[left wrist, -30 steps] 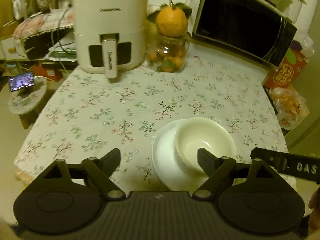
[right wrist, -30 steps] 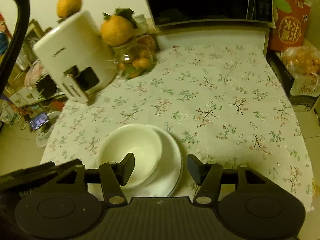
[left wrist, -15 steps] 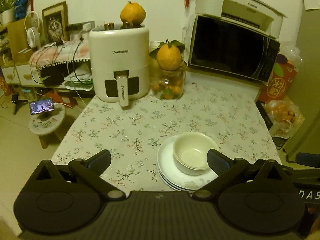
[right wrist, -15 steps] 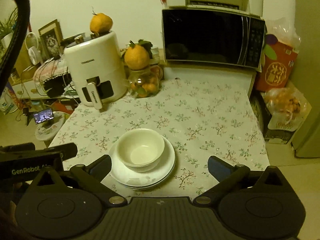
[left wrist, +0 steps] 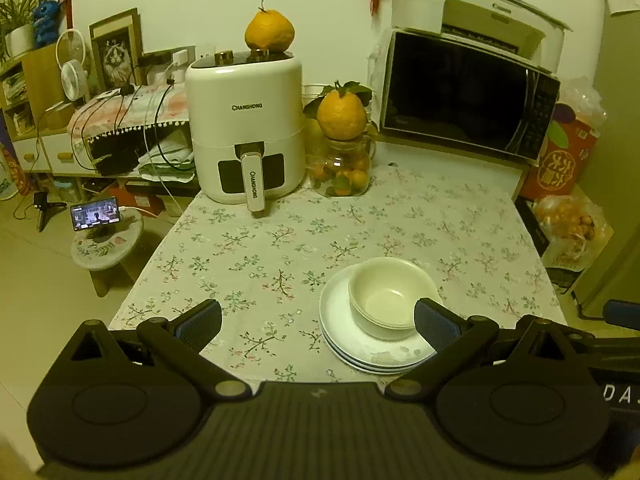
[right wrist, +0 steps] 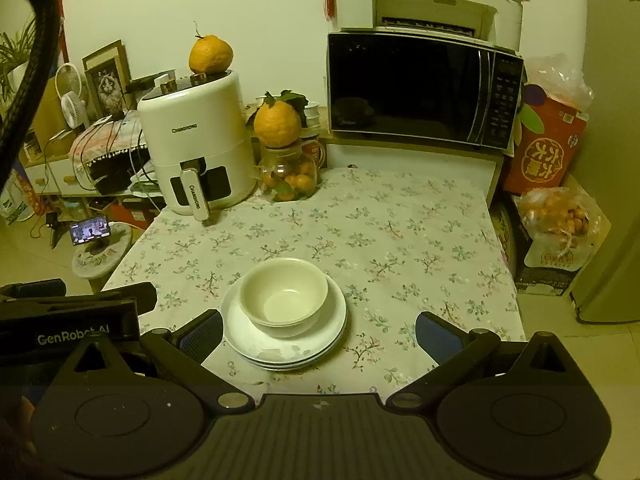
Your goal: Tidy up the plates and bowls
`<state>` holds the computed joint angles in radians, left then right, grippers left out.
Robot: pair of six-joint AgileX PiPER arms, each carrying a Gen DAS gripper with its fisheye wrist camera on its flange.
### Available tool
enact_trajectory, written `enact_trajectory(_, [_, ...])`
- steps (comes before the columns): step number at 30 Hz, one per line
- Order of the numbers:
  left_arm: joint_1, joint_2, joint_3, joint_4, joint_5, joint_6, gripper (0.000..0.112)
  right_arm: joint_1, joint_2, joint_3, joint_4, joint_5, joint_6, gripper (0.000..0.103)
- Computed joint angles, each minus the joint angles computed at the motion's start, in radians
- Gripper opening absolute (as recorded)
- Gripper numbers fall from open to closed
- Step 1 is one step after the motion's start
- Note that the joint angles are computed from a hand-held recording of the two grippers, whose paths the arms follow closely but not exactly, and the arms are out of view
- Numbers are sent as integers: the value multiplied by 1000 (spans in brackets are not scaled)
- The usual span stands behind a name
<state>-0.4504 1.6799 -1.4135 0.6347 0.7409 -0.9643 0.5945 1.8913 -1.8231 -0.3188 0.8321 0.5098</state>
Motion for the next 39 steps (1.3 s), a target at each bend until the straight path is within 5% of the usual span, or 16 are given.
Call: enact_trajectory(39, [-1, 35, -39, -48, 48, 46, 103, -19, 15, 12, 45, 8, 24, 101])
